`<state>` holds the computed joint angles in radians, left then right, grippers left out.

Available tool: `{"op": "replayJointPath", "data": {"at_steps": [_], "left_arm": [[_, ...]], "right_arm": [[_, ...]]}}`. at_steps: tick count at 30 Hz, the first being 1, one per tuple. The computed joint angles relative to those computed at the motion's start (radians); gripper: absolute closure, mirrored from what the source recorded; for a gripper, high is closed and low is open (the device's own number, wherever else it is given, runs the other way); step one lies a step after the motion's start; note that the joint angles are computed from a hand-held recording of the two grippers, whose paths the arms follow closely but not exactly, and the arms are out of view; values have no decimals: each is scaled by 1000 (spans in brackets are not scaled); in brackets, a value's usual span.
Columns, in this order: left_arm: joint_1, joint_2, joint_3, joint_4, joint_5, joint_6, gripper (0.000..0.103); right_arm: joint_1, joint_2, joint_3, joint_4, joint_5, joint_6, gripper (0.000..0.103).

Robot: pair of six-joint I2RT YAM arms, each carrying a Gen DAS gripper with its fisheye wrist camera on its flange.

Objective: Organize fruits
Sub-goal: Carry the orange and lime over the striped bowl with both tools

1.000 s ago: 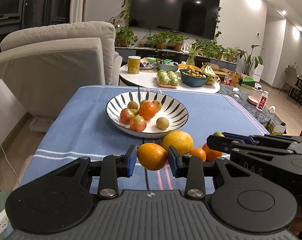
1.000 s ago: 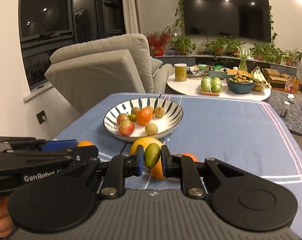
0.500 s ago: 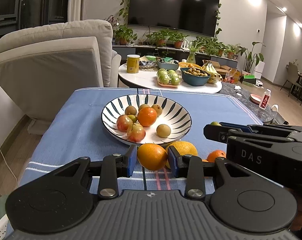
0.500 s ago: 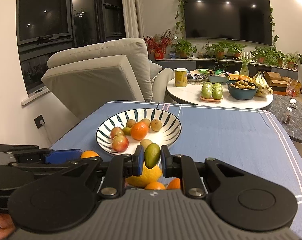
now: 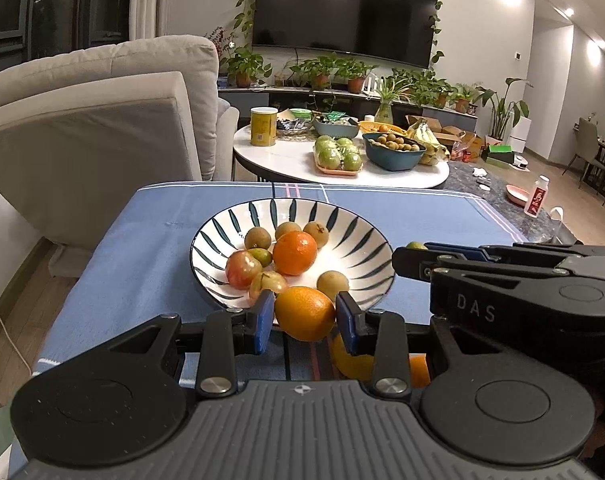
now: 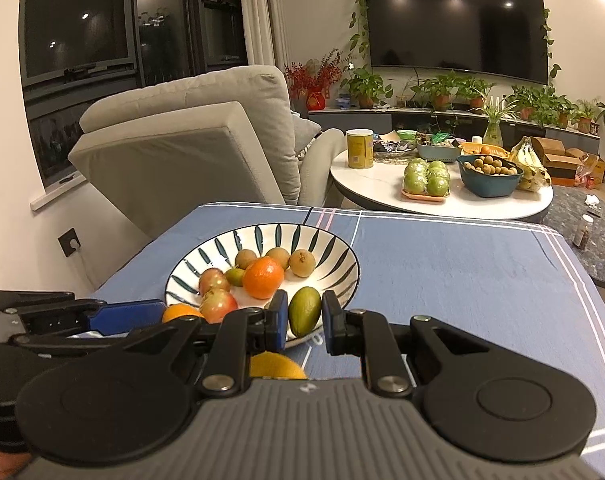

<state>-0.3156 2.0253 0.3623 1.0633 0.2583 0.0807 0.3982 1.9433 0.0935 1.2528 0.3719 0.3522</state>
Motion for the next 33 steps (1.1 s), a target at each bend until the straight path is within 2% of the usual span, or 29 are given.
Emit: {"op": "replayJointPath", "data": {"at_steps": [8, 15, 33], "left_arm": [[2, 36, 82, -62, 5, -4, 71], [8, 47, 103, -75, 5, -10, 71], [6, 64, 125, -99, 4, -2, 71]], "right_arm": [[-87, 38, 75, -37, -77, -52, 24], [-128, 84, 126, -59, -113, -67, 24], [-148, 115, 162, -79, -126, -45, 24]]}}
